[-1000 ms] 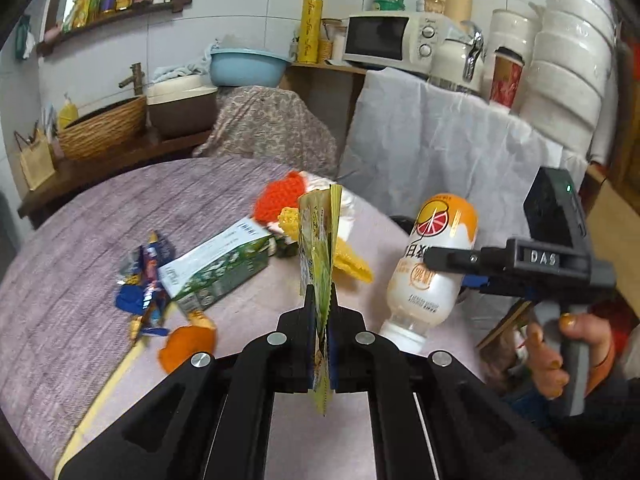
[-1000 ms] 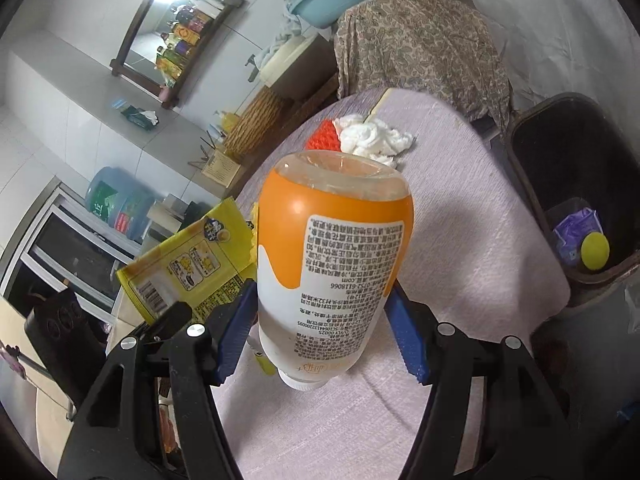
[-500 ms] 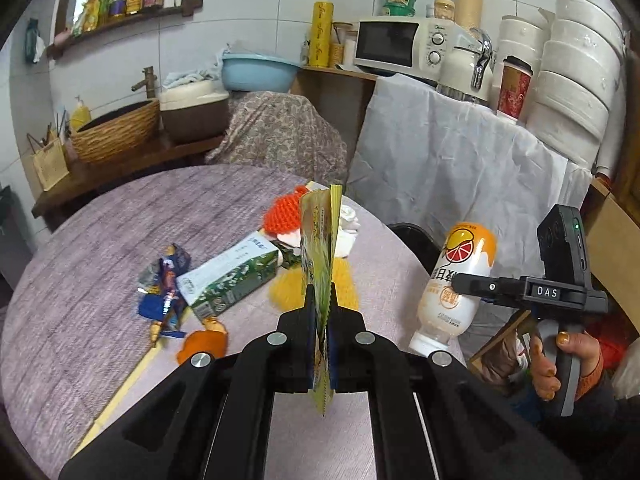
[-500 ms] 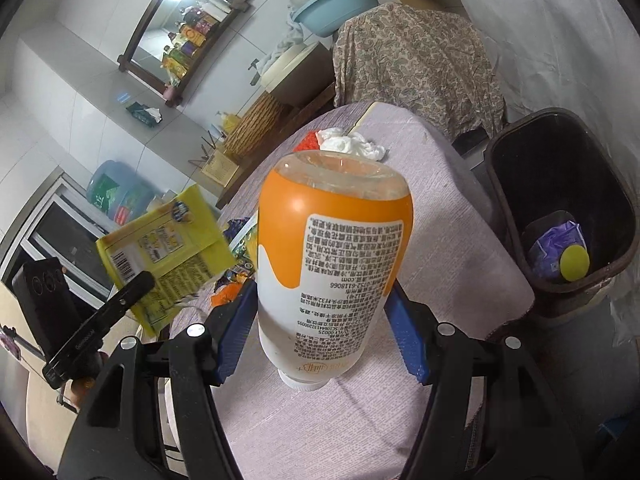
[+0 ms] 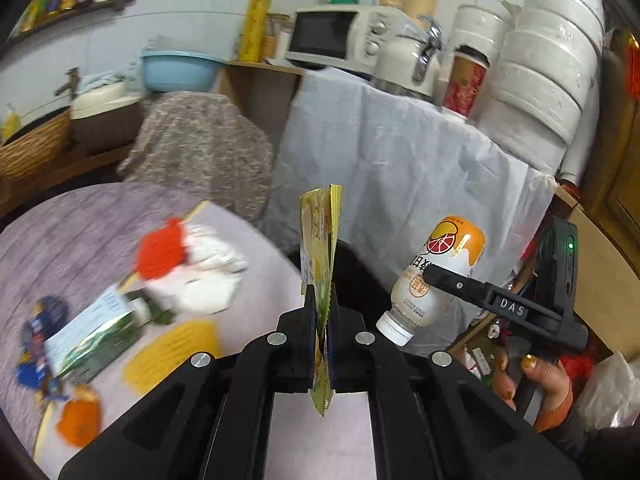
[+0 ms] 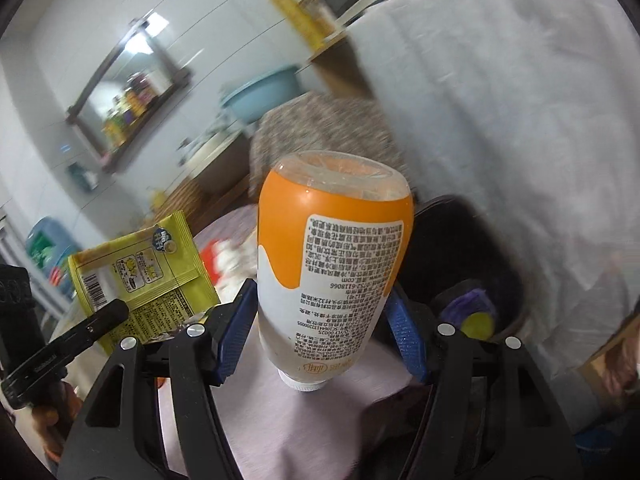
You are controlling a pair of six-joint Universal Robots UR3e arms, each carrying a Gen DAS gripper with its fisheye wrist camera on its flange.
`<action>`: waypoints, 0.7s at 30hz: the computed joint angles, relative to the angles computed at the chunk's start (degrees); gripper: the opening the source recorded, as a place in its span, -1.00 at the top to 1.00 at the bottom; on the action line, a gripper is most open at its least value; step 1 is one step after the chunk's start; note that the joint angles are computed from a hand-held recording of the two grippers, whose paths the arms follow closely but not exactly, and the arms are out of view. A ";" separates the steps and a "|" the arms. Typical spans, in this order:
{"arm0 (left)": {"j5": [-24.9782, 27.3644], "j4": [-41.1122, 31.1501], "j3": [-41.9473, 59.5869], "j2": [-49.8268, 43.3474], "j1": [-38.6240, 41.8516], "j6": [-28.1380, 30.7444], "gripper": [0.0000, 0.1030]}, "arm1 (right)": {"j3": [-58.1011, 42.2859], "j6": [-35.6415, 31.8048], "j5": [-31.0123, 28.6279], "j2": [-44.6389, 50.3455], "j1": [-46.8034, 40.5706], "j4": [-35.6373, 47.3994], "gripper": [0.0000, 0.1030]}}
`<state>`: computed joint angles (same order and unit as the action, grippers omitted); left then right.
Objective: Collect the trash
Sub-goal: 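Carry bottle and chip bag over the bin and release both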
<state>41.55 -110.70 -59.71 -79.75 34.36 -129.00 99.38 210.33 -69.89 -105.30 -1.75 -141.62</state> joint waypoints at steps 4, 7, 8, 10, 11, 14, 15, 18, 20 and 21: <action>10.16 19.77 -0.77 -10.04 -19.68 -17.89 0.90 | 3.81 -2.15 -3.20 -3.63 -5.61 1.64 -0.25; 17.32 26.83 0.71 -17.25 -28.80 -25.81 0.90 | 6.28 -3.78 -4.77 -4.46 -8.81 1.87 -0.25; 18.85 27.05 2.70 -20.51 -31.21 -27.96 0.90 | 7.27 -4.38 -4.95 -4.61 -9.95 1.68 -0.25; 21.91 27.12 6.68 -26.28 -35.34 -31.70 0.90 | 9.06 -5.58 -5.48 -4.66 -11.96 1.50 -0.25; 23.23 27.36 7.92 -28.09 -36.70 -32.83 0.90 | 10.17 -6.12 -5.20 -4.67 -13.37 1.36 -0.25; 26.58 26.48 13.43 -34.98 -40.36 -36.48 0.90 | 14.21 -7.17 -3.91 -4.67 -17.18 -0.21 -0.25; 27.47 26.72 14.58 -36.86 -41.24 -37.74 0.90 | 15.36 -7.47 -3.93 -4.66 -17.98 -0.74 -0.25; 30.31 27.02 18.23 -41.71 -43.47 -39.62 0.90 | 17.96 -8.56 -2.79 -3.76 -20.46 -2.15 -0.25; 31.41 27.77 18.94 -43.66 -44.44 -40.42 0.90 | 19.38 -9.12 -2.55 -3.17 -21.41 -3.16 -0.25; 31.35 27.54 19.59 -44.61 -44.71 -40.93 0.90 | 20.02 -9.38 -2.38 -2.94 -21.77 -3.66 -0.25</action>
